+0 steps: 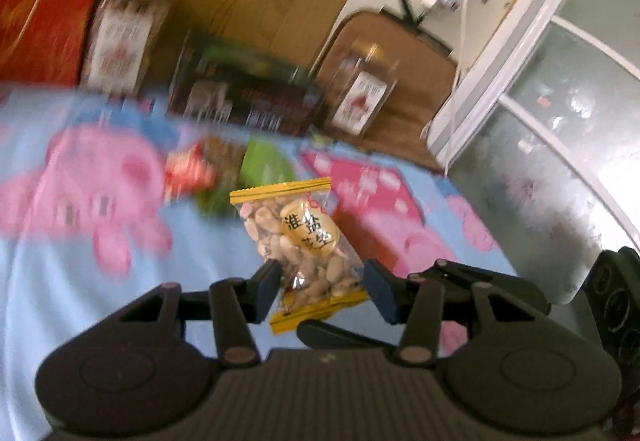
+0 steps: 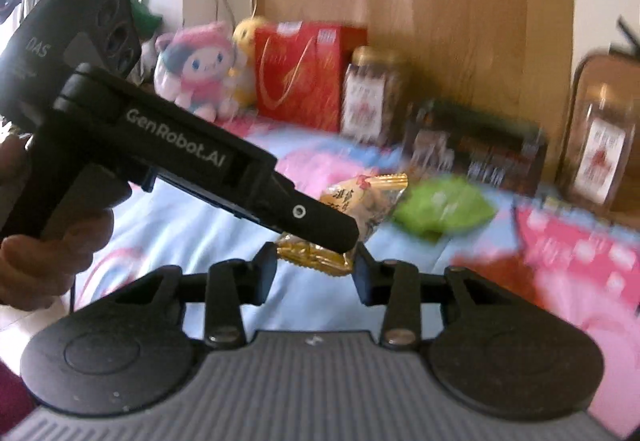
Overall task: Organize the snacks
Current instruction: 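Grasp the yellow-topped nut bag with the right tool, then lower the nut bag into the metal tin and open the right tool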
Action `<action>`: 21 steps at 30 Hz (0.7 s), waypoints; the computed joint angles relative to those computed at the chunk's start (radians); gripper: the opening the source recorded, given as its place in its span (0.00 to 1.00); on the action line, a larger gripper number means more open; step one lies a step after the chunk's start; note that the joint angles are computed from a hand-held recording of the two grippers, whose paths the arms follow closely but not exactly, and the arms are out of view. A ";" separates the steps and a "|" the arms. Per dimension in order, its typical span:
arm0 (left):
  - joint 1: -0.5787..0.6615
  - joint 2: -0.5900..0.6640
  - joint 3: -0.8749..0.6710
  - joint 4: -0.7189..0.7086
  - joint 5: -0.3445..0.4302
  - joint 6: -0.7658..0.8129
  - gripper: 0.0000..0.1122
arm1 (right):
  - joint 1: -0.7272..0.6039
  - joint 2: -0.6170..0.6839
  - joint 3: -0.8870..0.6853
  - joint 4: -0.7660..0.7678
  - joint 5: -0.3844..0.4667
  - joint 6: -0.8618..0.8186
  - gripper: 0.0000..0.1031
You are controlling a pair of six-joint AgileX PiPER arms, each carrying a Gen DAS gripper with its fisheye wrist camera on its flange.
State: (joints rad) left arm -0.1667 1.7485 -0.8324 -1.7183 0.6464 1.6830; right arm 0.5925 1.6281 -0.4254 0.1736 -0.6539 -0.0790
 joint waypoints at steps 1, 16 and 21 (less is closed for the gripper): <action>-0.013 -0.008 -0.037 0.014 -0.015 -0.026 0.42 | -0.020 -0.011 -0.023 0.002 0.005 -0.037 0.41; -0.119 0.384 -1.072 0.748 -0.153 -0.855 0.44 | -0.340 0.202 -0.717 -0.297 0.242 0.085 0.42; -0.112 0.765 -1.572 1.070 -0.001 -1.286 0.43 | -0.402 0.434 -0.951 -0.657 0.386 0.525 0.42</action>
